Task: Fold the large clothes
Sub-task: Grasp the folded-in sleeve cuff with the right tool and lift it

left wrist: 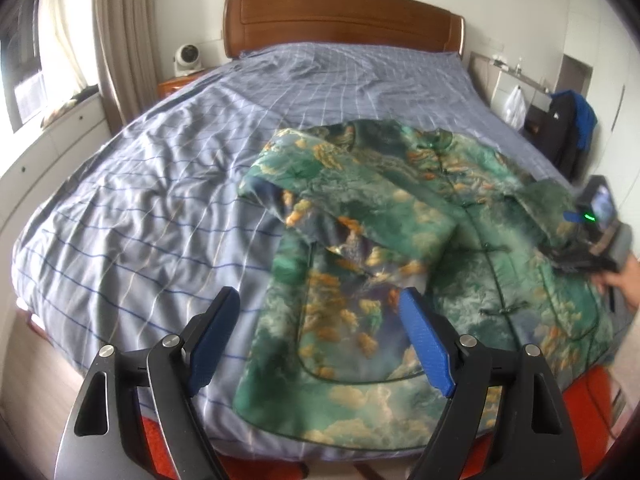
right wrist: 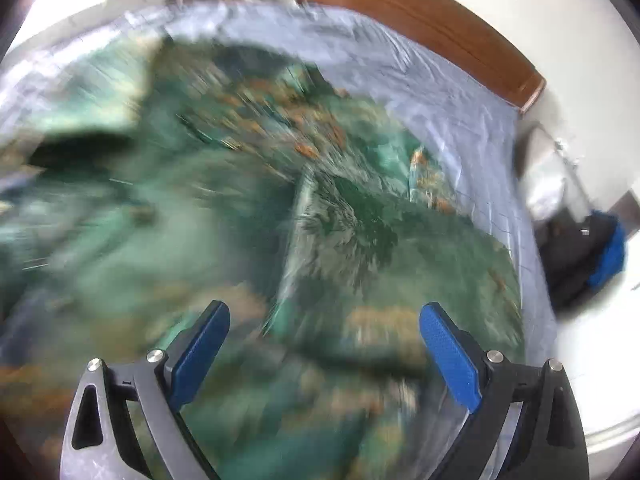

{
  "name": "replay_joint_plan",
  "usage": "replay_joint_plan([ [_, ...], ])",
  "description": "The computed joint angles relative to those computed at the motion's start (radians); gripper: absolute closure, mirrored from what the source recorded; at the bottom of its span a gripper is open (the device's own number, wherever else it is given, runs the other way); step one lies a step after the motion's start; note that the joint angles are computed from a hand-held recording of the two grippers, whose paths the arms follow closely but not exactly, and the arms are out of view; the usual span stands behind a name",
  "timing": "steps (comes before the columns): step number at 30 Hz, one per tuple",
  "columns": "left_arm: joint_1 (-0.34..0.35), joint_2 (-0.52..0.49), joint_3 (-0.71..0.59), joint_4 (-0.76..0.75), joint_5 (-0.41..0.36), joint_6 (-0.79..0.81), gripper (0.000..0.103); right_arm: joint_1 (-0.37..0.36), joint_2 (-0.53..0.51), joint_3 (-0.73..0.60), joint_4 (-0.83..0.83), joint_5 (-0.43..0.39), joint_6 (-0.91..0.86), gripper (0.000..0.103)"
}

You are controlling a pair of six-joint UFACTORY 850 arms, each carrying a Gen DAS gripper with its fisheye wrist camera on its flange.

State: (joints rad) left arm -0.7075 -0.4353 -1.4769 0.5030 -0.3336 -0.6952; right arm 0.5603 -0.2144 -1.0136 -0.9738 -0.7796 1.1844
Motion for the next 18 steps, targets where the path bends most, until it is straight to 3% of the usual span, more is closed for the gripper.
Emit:
replay_joint_plan([
  [1, 0.005, 0.002, -0.001, 0.003, -0.013, 0.005, 0.019, -0.020, -0.052, -0.029, 0.005, -0.033, 0.000, 0.011],
  [3, 0.012, 0.019, 0.024, 0.053, -0.026, -0.042, 0.019, -0.068, -0.053, -0.022, 0.062, 0.027, 0.011, 0.033],
  [4, 0.020, 0.031, 0.041, 0.063, -0.024, -0.055, 0.019, -0.090, -0.017, 0.004, 0.084, 0.061, 0.049, 0.067],
  [5, 0.030, 0.037, 0.054, 0.062, -0.023, -0.062, 0.019, -0.107, 0.027, 0.036, 0.075, 0.053, 0.110, 0.079],
  [7, 0.045, 0.039, 0.065, 0.044, -0.030, -0.068, 0.019, -0.121, 0.136, 0.109, -0.001, 0.020, 0.243, 0.079],
  [9, 0.055, 0.032, 0.064, 0.022, -0.037, -0.071, 0.019, -0.139, 0.273, 0.183, -0.055, -0.080, 0.335, 0.079],
  [14, 0.054, 0.002, 0.037, -0.042, -0.027, -0.051, 0.019, -0.254, 0.556, 0.315, -0.060, -0.312, 0.362, 0.080],
  [18, 0.025, -0.033, -0.005, -0.047, -0.042, -0.025, 0.019, -0.424, 0.677, 0.399, 0.037, -0.314, 0.287, 0.081],
])
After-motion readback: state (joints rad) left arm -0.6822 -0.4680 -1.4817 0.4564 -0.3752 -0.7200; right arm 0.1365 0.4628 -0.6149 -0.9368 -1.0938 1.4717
